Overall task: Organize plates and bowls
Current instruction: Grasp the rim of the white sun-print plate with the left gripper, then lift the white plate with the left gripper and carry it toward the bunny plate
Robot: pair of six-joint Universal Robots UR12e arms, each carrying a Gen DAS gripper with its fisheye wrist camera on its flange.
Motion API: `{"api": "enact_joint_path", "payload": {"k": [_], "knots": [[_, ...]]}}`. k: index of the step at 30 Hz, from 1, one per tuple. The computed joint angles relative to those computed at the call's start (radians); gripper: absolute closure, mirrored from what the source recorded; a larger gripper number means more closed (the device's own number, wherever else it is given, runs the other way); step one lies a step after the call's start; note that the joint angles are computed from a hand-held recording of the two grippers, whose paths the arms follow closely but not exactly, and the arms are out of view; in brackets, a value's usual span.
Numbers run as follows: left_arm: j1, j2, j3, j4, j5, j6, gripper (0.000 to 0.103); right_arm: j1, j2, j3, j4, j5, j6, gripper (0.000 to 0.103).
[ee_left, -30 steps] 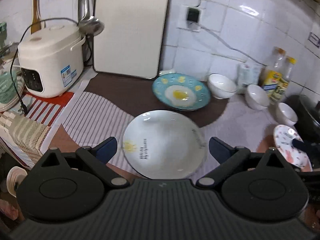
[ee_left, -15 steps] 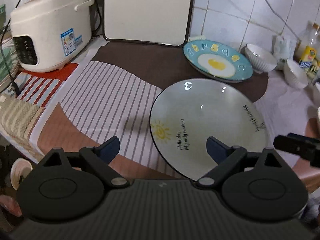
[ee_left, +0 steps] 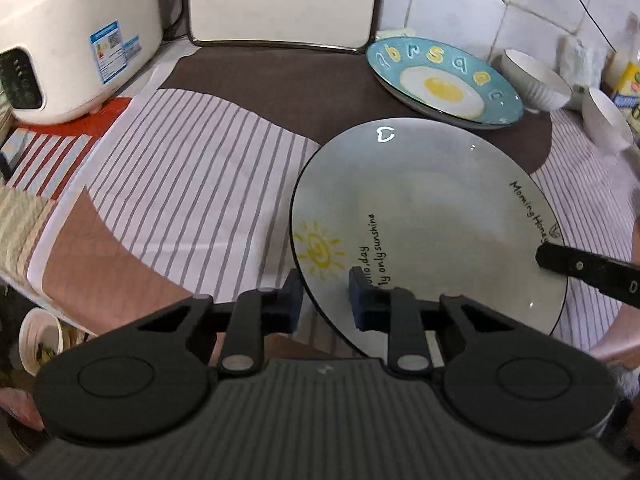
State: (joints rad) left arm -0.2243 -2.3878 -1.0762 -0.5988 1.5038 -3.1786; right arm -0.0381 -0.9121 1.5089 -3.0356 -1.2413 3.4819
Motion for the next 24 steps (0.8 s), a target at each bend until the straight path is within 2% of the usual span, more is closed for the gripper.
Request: {"api": "enact_joint_path", "payload": {"k": [3,8,14,17,20,24], "knots": [[-0.008,-0.004,0.007,0.0,0.028,0.012,0.079,-0.001,0.001,-0.004,0.007,0.003,0.002,0.087],[0.006,-0.015,0.025,-0.02,-0.028,-0.008,0.075,-0.002,0.012,-0.022,0.034,0.019,0.012,0.087],[0.007,-0.021,0.043,-0.044,-0.044,-0.009,0.074,-0.009,0.02,-0.024,0.033,0.065,0.002,0.085],[0.006,-0.016,0.038,-0.049,-0.058,0.013,0.074,-0.009,0.003,-0.009,0.047,0.054,-0.039,0.084],[-0.001,-0.005,0.026,-0.046,-0.064,0.028,0.075,-0.019,-0.018,0.023,0.031,0.062,-0.016,0.083],[-0.014,0.01,0.008,-0.018,-0.073,0.041,0.075,-0.03,-0.061,0.08,0.001,0.037,-0.058,0.082]]}}
